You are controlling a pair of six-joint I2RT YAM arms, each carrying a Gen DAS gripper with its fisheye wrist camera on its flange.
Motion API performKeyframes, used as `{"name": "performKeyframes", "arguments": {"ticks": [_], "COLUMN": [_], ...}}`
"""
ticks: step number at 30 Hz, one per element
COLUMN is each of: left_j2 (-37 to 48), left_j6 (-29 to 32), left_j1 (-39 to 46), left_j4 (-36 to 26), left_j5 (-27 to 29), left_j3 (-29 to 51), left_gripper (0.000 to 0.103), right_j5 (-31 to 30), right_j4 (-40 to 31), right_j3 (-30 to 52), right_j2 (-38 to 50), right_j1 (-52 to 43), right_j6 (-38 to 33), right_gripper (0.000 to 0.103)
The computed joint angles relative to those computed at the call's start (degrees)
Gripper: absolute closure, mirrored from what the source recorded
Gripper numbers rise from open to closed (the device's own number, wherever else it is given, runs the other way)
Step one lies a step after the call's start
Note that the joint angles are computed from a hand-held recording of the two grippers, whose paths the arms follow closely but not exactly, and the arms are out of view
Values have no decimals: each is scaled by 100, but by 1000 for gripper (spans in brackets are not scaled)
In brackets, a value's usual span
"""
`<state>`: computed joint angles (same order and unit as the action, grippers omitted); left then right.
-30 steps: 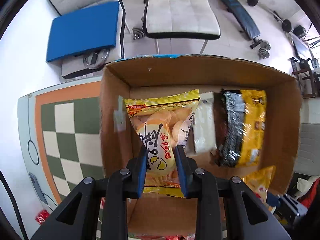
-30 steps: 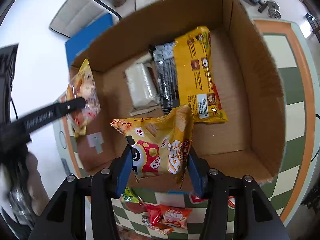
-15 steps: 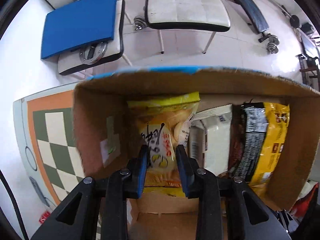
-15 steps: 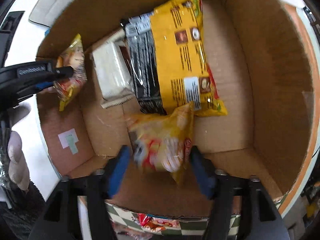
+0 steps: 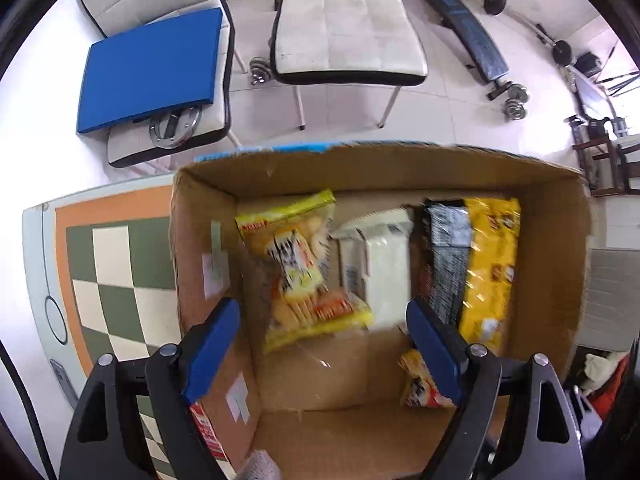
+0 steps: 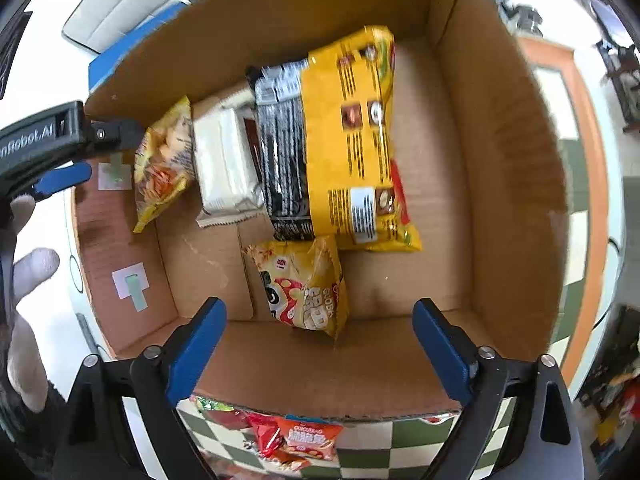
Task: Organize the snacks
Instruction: 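Open both tools to drop the yellow bags in the box, then grasp the orange CUICUIJIAO bag with the right tool while the left tool grasps the panda-print bag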
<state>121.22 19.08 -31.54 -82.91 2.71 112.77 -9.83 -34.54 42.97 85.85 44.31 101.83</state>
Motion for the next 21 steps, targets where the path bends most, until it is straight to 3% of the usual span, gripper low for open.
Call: {"name": "performKeyframes", "arguments": {"ticks": [5,9,18,21], "left_j2": [-992,-1664,-3238,-3918], "left_j6": [252,376,949,1177], "left_j1": [192,491,1647,2306], "left_j4": [99,41,-309,-97], "left_j5": [226,450,722,323], "left_j3": [-698,-1052,-2003,-2847], "left_gripper": [18,18,18,18], "right_j5": [887,1301,1782,1905], "right_j4": [-1168,-1662,-1675,-1374], "right_j3": [698,1116,1447,1451], "right_j2": [-128,-189,-362,-292], "right_j1": [298,588,1774,2429], "right_j6": [-167,-149,1070,1729], "right_gripper": [5,5,5,5]}}
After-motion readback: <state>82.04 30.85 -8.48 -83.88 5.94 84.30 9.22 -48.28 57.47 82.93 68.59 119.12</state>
